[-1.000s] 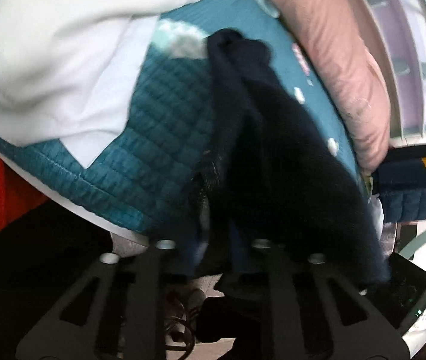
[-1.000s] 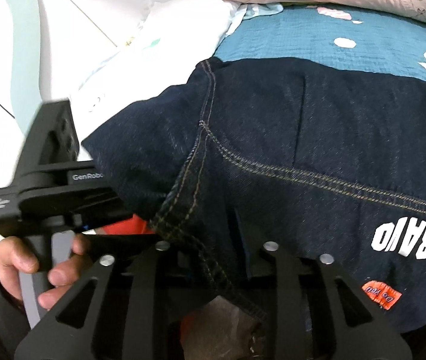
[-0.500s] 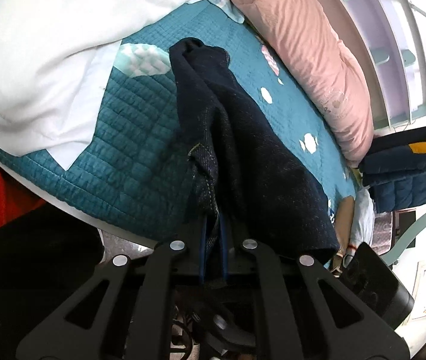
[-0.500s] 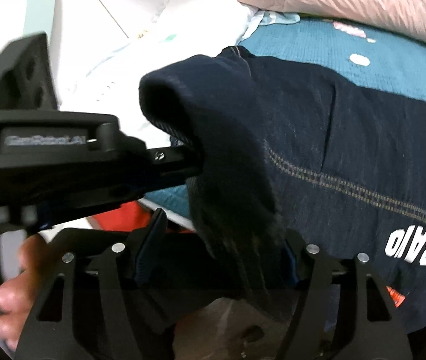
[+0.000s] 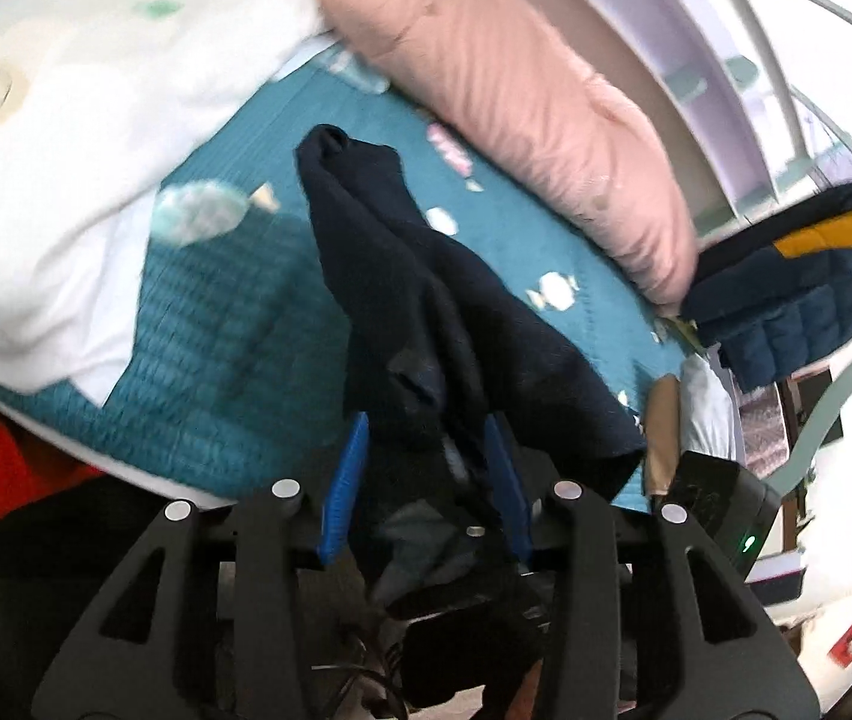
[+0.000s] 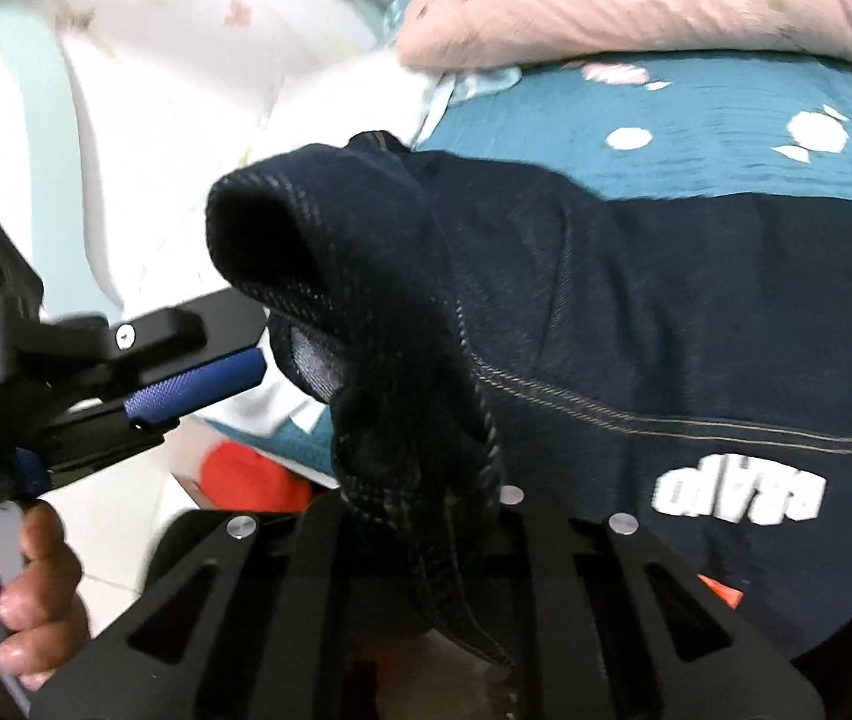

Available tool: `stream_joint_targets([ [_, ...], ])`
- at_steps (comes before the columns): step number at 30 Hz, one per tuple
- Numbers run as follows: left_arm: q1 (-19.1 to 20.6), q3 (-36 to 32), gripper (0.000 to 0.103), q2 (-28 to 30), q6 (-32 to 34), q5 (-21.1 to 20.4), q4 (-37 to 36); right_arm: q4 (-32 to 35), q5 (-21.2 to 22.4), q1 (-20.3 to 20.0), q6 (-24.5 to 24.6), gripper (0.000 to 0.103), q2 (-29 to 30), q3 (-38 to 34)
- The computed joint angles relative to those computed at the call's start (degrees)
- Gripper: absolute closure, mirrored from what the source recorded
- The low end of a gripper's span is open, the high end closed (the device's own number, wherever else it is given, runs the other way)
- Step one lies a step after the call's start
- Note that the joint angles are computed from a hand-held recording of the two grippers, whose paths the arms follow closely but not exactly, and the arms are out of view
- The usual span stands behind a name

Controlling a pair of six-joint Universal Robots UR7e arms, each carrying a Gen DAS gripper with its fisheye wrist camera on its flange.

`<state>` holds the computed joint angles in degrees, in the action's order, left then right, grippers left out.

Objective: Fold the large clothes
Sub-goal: 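Lift the folded denim jacket with both grippers, gathering it into a bundle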

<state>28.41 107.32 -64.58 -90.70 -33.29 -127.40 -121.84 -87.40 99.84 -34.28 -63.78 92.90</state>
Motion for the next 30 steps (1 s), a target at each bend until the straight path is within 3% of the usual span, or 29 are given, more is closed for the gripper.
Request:
stream_joint_targets([
  [1,0.02,-1.13,0.049,0.68,0.13,0.43,1.32,0.34,0.8,-0.37,0.45,0.094,-0.6,-0.54],
  [4,1.04,-4.47,0.048,3.61,2.67,0.46,1.36,1.37,3.25,-2.44,2.64,0.094,-2.46,-2.97],
  [13,6.94,-15.83,0.04,16.48,18.22,-8.14,-7.54,1.96,3.7,-10.25,9.22,0.094,-5.65,-7.89],
  [16,8.82,-20.76,0.04,20.87,21.18,-11.21,-5.79,1.54,2.87,-12.84,11.39,0.094,-5.66,-8.63],
  [21,10.87,-26.78,0.04,26.37,23.04,-14.24,-3.38,2.07,-0.19,-16.81,16.55,0.094,-4.9,-9.68],
  [24,11.82,-31.31,0.033,29.69,23.54,-15.0,1.65,4.49,-1.74,-19.31,19.21,0.089,-4.73,-10.53],
  [26,12.41,-33.94,0.027,31.48,22.68,-14.22,6.05,6.92,-0.37,-20.2,20.52,0.087,-4.39,-11.96],
  [30,13.82,-33.38,0.016,31.28,20.43,-15.9,4.94,9.03,-1.55,-19.12,18.03,0.086,-4.58,-13.68],
])
